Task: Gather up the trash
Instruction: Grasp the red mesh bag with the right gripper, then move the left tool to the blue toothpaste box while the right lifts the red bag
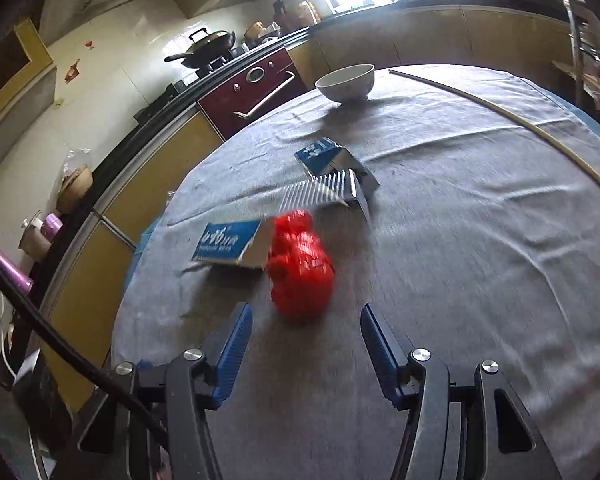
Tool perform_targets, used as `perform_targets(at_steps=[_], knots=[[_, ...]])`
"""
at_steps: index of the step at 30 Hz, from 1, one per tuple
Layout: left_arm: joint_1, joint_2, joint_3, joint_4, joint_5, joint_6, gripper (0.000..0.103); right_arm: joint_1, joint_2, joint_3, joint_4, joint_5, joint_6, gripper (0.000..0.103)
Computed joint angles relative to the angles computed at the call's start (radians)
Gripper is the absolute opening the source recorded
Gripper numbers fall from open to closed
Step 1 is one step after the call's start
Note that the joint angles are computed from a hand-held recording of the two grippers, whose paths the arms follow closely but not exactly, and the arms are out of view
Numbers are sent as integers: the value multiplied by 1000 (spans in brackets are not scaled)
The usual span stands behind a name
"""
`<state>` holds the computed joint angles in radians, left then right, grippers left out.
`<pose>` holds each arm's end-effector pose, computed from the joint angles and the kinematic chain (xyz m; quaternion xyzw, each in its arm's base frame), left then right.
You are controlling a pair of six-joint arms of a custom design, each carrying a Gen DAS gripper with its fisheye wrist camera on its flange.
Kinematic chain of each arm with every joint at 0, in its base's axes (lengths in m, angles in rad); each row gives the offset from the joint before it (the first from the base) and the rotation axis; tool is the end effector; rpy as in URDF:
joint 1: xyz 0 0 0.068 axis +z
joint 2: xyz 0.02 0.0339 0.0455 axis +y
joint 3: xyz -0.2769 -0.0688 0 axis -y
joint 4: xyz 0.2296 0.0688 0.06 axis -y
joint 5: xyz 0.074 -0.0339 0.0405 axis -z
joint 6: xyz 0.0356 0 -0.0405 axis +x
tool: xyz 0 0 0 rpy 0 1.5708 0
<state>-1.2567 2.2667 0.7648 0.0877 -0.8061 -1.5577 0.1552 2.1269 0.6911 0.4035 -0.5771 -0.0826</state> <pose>0.1136 -0.2665 0.0036 -0.1678 0.9021 -0.0073 0.3975 0.3031 0.0671 0.0401 -0.1848 0.9086 0.2834 0.2449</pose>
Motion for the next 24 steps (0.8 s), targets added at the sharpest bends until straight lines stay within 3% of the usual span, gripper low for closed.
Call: perform_targets(at_steps=[7, 11, 13, 15, 19, 24], knots=[[4, -2, -18, 41, 2, 21, 85, 89, 154, 255, -147, 41, 104, 60], [10, -6, -36, 73, 12, 23, 85, 131, 216, 325, -178, 83, 119, 60], [11, -7, -37, 75, 13, 23, 85, 152, 218, 310, -140, 117, 113, 60], [12, -8, -38, 77, 17, 29, 85, 168, 213, 302, -129, 149, 95, 52], [22, -11, -46, 95, 38, 38, 85, 169, 196, 259, -88, 167, 68, 51], [63, -36, -32, 77, 100, 126, 85, 109, 159, 199, -88, 115, 29, 51]])
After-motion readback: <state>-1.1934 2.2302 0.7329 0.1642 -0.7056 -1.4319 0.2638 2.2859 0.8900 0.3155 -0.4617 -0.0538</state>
